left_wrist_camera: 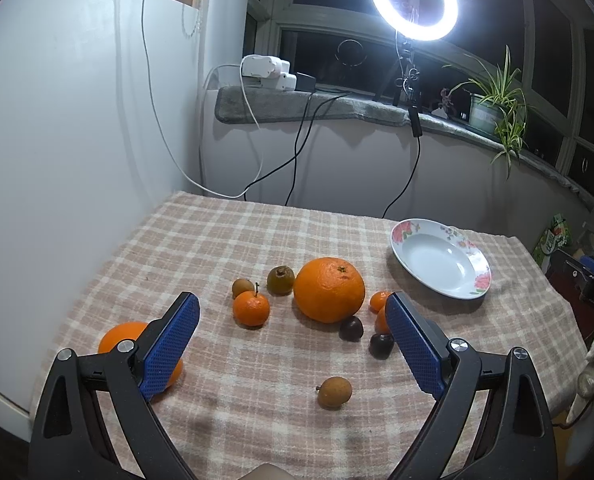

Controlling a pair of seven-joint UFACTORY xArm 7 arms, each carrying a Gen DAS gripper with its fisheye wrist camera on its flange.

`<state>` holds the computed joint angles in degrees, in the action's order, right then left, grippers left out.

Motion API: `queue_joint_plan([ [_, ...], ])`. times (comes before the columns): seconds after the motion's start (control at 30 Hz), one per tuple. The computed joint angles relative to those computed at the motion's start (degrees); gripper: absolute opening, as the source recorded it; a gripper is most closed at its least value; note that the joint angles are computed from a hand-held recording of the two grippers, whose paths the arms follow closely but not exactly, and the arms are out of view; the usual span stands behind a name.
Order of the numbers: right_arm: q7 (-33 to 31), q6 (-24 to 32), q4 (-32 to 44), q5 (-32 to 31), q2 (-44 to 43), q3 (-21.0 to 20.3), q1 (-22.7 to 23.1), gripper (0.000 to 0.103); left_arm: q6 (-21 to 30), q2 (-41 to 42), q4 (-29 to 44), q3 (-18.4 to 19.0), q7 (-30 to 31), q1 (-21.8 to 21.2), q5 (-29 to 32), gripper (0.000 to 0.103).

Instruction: Organize fruits

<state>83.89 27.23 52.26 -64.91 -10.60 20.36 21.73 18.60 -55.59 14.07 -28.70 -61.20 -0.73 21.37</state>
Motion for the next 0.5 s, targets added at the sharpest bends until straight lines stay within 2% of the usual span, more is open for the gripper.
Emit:
queue_joint_plan([
  [0.5, -0.4, 0.0, 0.1, 0.6, 0.1, 0.1, 0.1, 0.103, 0.2, 0.0, 0.0, 0.1, -0.2, -0.2, 0.2, 0.094],
])
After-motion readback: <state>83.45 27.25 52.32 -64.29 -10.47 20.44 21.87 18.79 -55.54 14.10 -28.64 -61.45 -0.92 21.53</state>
